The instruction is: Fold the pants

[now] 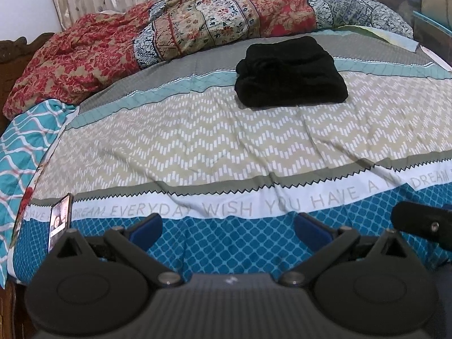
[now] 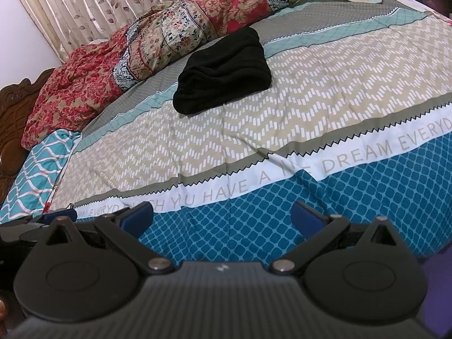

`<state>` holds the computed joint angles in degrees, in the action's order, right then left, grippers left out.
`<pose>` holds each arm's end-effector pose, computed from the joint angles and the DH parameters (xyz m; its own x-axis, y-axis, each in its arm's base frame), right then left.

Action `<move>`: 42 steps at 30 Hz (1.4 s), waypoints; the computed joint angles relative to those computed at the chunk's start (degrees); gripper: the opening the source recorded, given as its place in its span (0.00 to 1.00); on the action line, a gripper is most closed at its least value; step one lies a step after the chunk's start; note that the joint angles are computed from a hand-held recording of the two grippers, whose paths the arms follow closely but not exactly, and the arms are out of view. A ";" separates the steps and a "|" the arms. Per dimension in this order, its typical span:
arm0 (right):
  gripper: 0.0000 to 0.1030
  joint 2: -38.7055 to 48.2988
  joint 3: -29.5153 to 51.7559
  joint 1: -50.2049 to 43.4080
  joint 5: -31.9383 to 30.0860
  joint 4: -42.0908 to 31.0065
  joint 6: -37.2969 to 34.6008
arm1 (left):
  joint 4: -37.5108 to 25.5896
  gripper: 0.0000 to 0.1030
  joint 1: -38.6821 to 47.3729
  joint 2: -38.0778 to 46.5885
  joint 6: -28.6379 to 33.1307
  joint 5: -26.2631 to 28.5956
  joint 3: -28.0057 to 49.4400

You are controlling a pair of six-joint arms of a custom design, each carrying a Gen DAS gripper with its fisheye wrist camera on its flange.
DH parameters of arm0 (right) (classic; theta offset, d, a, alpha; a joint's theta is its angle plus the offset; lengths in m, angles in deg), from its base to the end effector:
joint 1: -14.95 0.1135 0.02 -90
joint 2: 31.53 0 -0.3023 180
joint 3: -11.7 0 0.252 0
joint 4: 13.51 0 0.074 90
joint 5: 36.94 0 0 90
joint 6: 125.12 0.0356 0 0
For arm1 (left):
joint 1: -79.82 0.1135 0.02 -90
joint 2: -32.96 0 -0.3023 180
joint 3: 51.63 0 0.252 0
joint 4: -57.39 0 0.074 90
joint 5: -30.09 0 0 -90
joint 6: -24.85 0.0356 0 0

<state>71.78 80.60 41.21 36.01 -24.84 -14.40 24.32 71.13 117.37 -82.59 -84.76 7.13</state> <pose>0.3298 0.1743 0.1879 -0.8153 -0.0251 -0.5785 -0.3400 0.8294 0.4433 0.2720 -0.0264 0.2144 -0.7824 -0.1555 -0.6030 -0.3282 0.9259 0.1870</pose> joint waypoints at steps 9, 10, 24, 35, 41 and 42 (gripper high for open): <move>1.00 0.16 0.06 -0.07 -0.20 -0.09 -0.08 | -0.43 1.00 0.48 0.21 -0.22 0.79 0.32; 1.00 0.22 0.05 -0.10 -0.28 -0.08 -0.06 | -0.25 1.00 0.48 0.17 -0.05 0.79 0.20; 1.00 0.46 -0.10 -0.36 -0.74 -0.04 -0.13 | -0.26 1.00 -0.62 -0.19 0.31 0.06 -0.11; 1.00 0.53 -0.08 -0.46 -0.87 -0.10 -0.28 | -2.27 1.00 0.18 0.93 -0.78 0.97 0.68; 1.00 0.77 -0.55 -0.43 -0.85 0.37 -0.25 | -3.57 1.00 1.27 2.21 -1.45 2.88 1.05; 1.00 0.85 -0.66 -0.44 -0.84 0.52 -0.25 | -3.81 1.00 1.53 2.40 -1.55 3.45 1.14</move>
